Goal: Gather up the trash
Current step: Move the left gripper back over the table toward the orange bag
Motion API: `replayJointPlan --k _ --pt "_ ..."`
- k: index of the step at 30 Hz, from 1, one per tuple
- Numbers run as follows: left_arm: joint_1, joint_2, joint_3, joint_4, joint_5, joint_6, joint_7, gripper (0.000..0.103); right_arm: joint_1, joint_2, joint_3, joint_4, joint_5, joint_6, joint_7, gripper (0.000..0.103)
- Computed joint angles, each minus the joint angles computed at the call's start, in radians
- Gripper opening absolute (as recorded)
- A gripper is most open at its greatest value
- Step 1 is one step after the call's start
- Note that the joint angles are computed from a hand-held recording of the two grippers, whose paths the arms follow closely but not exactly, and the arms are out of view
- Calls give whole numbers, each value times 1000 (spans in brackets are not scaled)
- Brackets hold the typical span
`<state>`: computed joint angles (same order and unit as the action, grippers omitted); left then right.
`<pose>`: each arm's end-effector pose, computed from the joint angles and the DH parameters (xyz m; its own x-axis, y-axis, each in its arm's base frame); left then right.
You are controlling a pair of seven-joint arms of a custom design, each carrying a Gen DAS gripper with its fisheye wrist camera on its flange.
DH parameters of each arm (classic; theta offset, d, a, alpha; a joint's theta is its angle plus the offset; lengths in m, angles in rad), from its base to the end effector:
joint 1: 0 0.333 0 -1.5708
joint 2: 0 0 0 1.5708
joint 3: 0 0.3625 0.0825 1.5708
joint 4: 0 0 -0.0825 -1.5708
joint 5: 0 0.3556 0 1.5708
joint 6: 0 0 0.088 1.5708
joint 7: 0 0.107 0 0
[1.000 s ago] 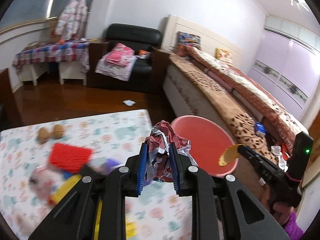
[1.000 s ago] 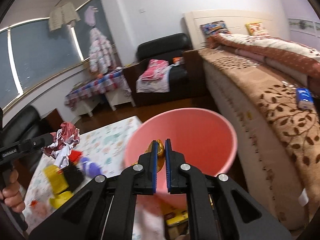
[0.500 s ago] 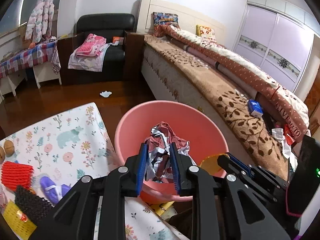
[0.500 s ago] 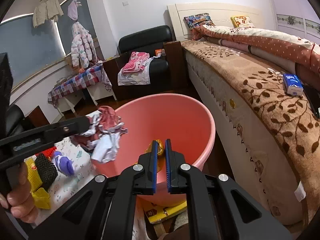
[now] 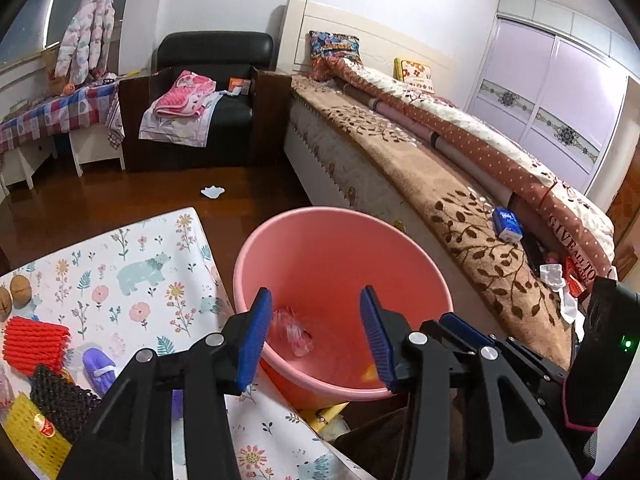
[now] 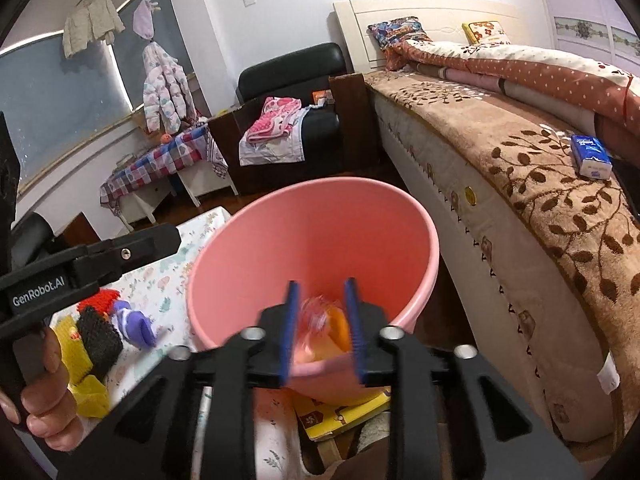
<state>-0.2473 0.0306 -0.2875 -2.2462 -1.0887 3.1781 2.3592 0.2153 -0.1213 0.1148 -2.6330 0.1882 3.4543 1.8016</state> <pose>0.4931 -0.1958 0.4899 -0.3036 -0.9278 0.2170 -0.6693 0.0456 -0.7416 0.4331 0.1270 0.4711 0.0336 -0.9602 -0.2772 -0.6220 0.1970 -0.7578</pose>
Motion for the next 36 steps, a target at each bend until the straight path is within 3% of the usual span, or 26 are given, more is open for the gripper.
replayJointPlan --k 1,4,7,10,14,18,20,23,25,26,28,31,32,34,36 --pt "3 -9 -4 4 -48 2 42 46 4 -4 -2 -2 -3 8 4 32" --pt "-13 -32 5 7 -139 19 123 50 -46 -20 80 -6 94 29 -75 33" --pt "-43 -68 32 6 -267 22 241 51 -56 -36 122 -16 163 60 -125 33" --pt "-70 -112 58 -11 -372 30 342 51 -12 -50 92 -25 149 56 -103 33" --pt "-88 -168 76 -50 -430 45 387 51 27 -76 77 -42 113 56 -73 33" --pt "-89 -236 87 -114 -421 60 365 51 27 -115 123 -62 115 48 -63 33" --pt "-75 -274 71 -169 -344 99 287 51 73 -136 96 -77 82 46 -16 33" --pt "-106 -341 99 -245 -332 159 274 51 108 -158 89 -93 42 38 30 33" --pt "-123 -380 120 -289 -314 175 258 51 223 -161 -24 -107 -73 49 114 33" --pt "-103 -411 110 -320 -305 174 251 51 269 -161 -64 -109 -103 53 136 33" --pt "16 -471 30 -373 -285 134 224 51 282 -165 -60 -111 -148 54 166 33" --pt "165 -613 -5 -480 -180 21 139 54 212 -180 53 -104 -142 37 130 33" --pt "199 -646 -5 -503 -143 -9 112 59 184 -186 95 -104 -125 37 121 33" --pt "269 -721 10 -550 -65 -74 64 64 104 -204 202 -100 -74 20 92 33" --pt "331 -789 40 -596 9 -125 33 64 68 -214 249 -101 -52 15 80 33"
